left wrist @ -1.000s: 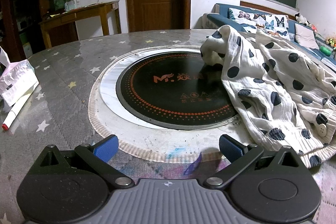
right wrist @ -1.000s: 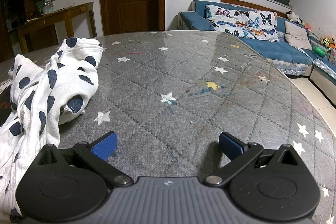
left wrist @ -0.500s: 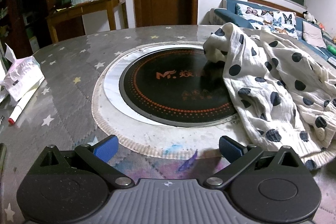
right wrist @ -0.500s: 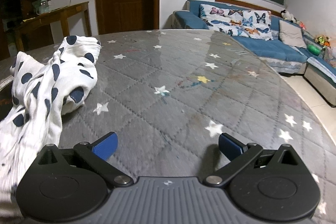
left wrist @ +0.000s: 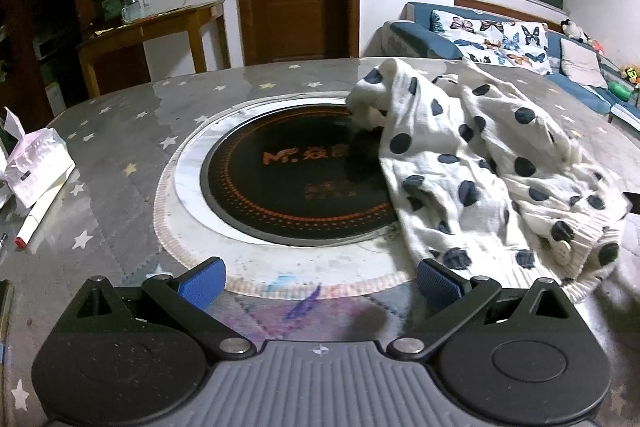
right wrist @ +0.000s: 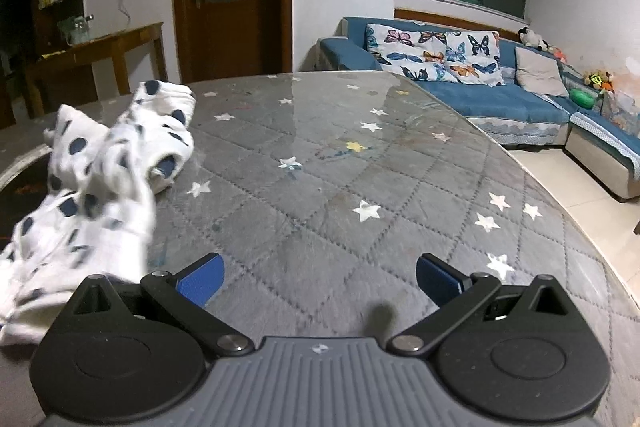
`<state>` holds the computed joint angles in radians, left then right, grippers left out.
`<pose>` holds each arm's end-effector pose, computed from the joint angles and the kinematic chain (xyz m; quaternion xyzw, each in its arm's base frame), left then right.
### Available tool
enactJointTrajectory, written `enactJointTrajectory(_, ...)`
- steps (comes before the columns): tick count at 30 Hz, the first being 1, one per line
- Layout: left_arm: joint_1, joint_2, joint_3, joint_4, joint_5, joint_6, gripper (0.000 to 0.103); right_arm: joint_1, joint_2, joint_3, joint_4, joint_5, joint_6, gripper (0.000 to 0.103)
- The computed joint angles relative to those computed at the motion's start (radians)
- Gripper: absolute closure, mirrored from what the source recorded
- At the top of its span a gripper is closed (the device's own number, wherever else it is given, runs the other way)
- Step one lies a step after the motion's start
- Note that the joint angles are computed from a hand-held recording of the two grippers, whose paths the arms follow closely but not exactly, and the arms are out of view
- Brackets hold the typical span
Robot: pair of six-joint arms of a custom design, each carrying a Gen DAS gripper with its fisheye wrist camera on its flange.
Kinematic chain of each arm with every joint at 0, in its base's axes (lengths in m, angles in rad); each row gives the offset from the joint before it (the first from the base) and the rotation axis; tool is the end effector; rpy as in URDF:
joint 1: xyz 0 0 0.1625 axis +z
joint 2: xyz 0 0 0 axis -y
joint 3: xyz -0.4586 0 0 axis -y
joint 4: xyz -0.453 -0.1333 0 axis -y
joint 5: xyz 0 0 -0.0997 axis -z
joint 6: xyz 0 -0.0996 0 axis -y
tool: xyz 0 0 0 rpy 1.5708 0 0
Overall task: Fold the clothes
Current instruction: 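Move both tools toward the crumpled white polka-dot garment on the table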
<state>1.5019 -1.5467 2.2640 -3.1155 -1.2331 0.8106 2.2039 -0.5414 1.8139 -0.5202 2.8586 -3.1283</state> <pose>0.1322 -0.4994 0.3330 0.3231 0.8455 -0.3136 0.2870 0.3134 -0.3633 -0.1260 -0.0037 -0.7716 0.4767 0.4212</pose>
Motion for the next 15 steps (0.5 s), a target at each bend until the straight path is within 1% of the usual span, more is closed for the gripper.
enactJointTrajectory(4, -0.012, -0.005, 0.012, 0.004, 0.011, 0.003, 0.0, 0.028, 0.01, -0.005, 0.006, 0.007, 0.004, 0.0)
enactJointTrajectory(7, -0.02, -0.012, 0.024, 0.002, 0.018, 0.008, 0.0, 0.045, 0.024, -0.021, 0.04, 0.0, 0.03, 0.0)
enactJointTrajectory(11, -0.029, -0.029, 0.042, 0.002, 0.02, 0.012, 0.0, 0.066, 0.039, -0.036, 0.057, -0.004, 0.037, 0.0)
enactJointTrajectory(15, -0.038, -0.058, 0.063, 0.006, 0.015, 0.016, 0.0, 0.087, 0.044, -0.038, 0.046, -0.01, 0.017, 0.0)
